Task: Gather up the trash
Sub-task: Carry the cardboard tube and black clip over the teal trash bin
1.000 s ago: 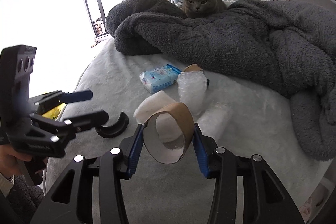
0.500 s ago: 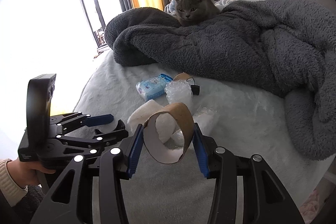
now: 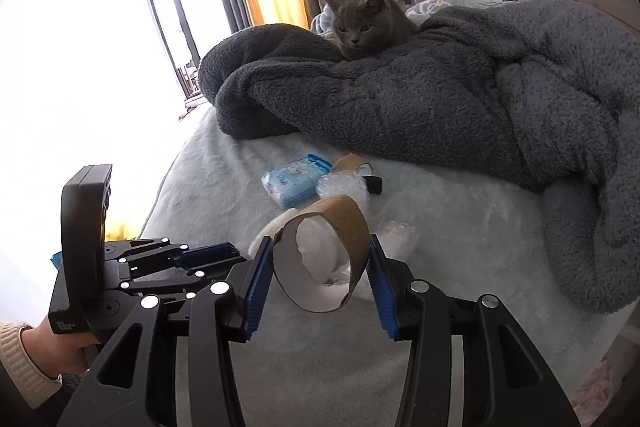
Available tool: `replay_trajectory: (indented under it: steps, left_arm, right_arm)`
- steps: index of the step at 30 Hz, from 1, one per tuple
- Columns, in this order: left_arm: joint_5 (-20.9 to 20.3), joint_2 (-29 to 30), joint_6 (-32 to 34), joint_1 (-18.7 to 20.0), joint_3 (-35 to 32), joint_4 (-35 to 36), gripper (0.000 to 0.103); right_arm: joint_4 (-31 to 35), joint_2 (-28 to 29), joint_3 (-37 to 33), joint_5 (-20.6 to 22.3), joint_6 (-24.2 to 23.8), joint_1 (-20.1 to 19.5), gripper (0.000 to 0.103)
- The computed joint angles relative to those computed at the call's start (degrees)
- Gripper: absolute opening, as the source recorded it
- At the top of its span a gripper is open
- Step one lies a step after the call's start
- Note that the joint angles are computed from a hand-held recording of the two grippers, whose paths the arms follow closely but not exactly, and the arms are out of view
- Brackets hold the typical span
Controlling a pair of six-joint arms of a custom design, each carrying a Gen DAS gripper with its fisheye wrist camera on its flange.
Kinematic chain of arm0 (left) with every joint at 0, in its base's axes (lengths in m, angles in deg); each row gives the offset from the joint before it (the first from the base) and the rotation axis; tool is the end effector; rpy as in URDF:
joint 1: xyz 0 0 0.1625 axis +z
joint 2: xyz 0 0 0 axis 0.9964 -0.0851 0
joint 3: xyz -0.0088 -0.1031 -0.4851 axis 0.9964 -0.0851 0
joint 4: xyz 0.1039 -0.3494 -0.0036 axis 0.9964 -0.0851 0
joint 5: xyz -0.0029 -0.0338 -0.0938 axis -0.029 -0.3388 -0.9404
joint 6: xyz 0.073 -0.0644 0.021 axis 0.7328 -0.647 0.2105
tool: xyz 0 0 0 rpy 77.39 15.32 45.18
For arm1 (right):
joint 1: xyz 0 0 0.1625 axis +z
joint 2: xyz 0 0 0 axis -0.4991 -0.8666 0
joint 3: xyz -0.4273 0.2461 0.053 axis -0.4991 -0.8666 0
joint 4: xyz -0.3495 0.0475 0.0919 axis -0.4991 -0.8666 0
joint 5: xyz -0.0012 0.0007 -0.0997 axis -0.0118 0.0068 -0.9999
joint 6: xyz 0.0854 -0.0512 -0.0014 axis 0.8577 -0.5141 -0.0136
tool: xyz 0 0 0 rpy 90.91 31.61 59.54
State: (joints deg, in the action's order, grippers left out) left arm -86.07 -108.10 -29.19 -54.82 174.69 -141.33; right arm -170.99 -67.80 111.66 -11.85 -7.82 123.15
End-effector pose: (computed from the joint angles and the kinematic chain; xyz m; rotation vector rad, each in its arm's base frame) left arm -0.4739 -0.5087 0.0332 0.6399 2.4829 -0.7653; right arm 0.1466 -0.5678 0.4632 0.8836 -2.5027 0.7875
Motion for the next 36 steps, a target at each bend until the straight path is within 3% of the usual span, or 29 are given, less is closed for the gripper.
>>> replay_trajectory:
  steps: [8, 18, 36]
  left_arm:
    - [1.7, -2.5, -0.2, -0.7, 3.6, -3.3, 0.023]
    - [3.8, -7.6, -3.2, -1.0, 8.8, -1.0, 0.023]
    - [8.6, -20.3, -17.1, -0.5, 19.7, 11.3, 0.023]
  right_arm:
    - [-0.3, 1.4, 0.1, 0.1, 0.7, 1.9, 0.047]
    - [-1.5, 4.2, 0.8, 0.4, 1.8, 5.1, 0.047]
    - [-4.3, 10.6, 2.9, 1.2, 3.4, 11.8, 0.047]
